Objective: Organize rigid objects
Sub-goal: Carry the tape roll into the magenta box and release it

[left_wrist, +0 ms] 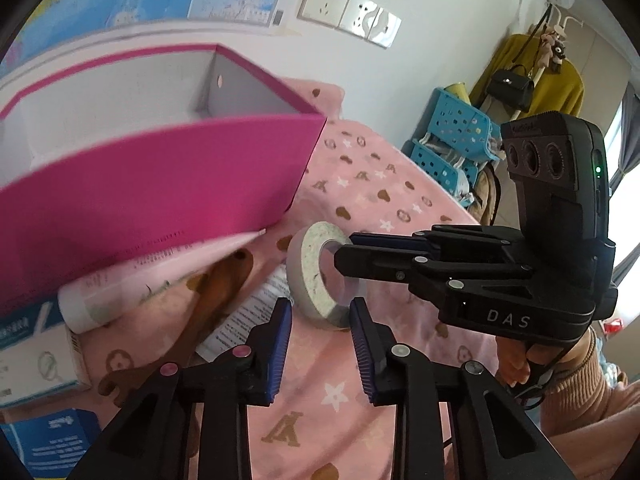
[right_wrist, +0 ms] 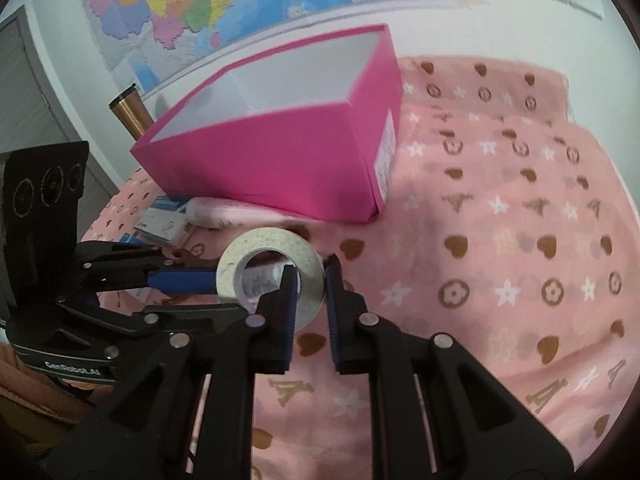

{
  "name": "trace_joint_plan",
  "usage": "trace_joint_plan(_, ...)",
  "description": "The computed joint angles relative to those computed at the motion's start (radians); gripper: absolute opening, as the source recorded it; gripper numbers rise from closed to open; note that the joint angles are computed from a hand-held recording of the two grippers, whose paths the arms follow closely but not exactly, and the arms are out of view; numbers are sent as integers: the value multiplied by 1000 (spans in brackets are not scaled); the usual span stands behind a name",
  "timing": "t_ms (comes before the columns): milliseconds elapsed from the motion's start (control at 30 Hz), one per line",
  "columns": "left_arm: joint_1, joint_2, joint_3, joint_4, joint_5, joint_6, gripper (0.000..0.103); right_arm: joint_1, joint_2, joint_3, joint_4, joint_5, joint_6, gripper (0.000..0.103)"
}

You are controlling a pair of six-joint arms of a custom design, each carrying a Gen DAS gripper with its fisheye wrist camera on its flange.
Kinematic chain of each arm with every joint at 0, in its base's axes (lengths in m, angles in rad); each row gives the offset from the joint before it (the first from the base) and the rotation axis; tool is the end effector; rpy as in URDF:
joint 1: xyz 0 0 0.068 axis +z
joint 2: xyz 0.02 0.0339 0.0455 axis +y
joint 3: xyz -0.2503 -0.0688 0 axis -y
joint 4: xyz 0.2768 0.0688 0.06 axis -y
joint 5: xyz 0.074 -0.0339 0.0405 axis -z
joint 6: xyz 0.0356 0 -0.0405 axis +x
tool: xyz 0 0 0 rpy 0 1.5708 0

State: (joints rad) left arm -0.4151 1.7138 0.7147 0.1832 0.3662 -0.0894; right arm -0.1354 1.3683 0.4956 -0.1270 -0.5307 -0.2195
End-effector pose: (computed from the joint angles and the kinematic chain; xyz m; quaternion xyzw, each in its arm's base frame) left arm 0.2963 -0.1445 0.0828 0.2144 0.8911 -0.2544 0.3087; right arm 0.2503 -0.0159 0.0971 -0.1127 0.9220 0.1997 0.3120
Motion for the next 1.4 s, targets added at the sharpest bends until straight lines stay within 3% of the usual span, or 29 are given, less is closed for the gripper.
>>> trace_joint_plan(267, 27, -128, -22, -29, -10, 20, 30, 46, -100, 41, -51, 22, -13, 16)
trace_joint_plan(500, 75, -147, 37, -69, 2, 31, 30, 80, -80, 144, -59, 47, -17, 16)
trace_joint_plan(900, 108, -23, 226, -143, -29, 43, 30, 110, 101, 343, -59, 114, -14, 16)
trace_joint_plan(1400, 136, 115, 376, -222, 10, 19, 30, 136, 282, 495, -100, 202, 23, 16)
